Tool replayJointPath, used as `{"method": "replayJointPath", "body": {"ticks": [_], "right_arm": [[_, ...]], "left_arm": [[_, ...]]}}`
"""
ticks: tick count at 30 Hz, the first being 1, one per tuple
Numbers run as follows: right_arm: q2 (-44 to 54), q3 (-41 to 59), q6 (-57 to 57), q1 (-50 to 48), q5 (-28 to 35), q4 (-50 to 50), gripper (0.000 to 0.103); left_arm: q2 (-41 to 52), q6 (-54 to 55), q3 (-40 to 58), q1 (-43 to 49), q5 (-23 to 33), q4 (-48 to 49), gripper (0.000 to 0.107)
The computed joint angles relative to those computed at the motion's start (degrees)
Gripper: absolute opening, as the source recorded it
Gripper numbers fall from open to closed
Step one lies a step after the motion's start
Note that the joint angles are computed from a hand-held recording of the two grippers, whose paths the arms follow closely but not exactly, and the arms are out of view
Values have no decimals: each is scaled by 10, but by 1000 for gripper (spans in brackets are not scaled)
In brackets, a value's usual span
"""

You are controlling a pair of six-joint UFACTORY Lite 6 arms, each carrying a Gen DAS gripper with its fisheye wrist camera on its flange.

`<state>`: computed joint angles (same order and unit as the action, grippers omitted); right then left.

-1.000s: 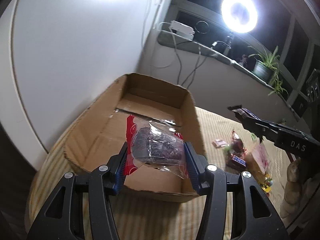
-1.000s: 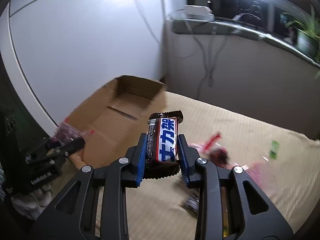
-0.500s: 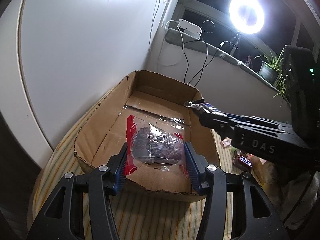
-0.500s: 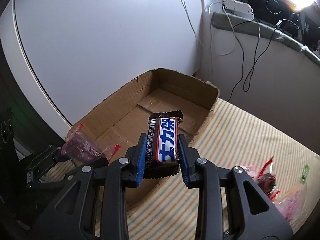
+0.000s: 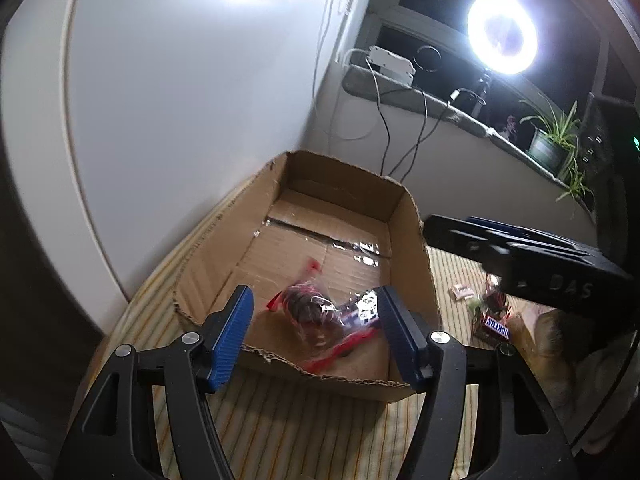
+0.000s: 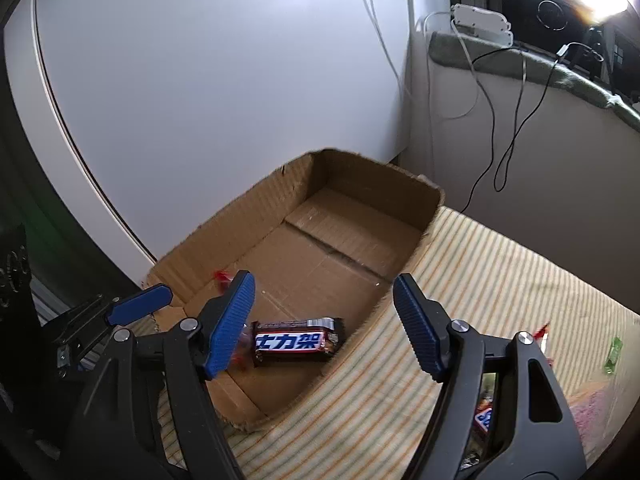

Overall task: Organize snacks
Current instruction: 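Carry both snacks to the cardboard box and open both grippers to drop them, then move both grippers back and close them on the bagged bread loaf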

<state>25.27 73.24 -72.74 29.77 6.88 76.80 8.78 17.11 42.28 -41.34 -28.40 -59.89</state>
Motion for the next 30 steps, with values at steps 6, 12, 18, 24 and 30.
{"method": "replayJointPath", "body": {"ticks": [6, 12, 18, 24, 30], "right_arm": [[-110, -110, -197, -48, 4, 171, 79], [-239, -265, -324, -167, 72, 282, 79], [-309, -340, -288, -300, 81, 148, 94], [-263, -329, -315, -437, 158, 110, 95], [-199, -317, -349, -472, 183, 109, 89]], "left_arm": [[-19, 43, 10, -26, -6, -55, 64], [44, -11, 80, -70, 23, -13, 64], [150, 79, 217, -128, 44, -84, 64], [253, 74, 349, -140, 101, -75, 64], [339, -25, 435, -142, 158, 21, 62]]}}
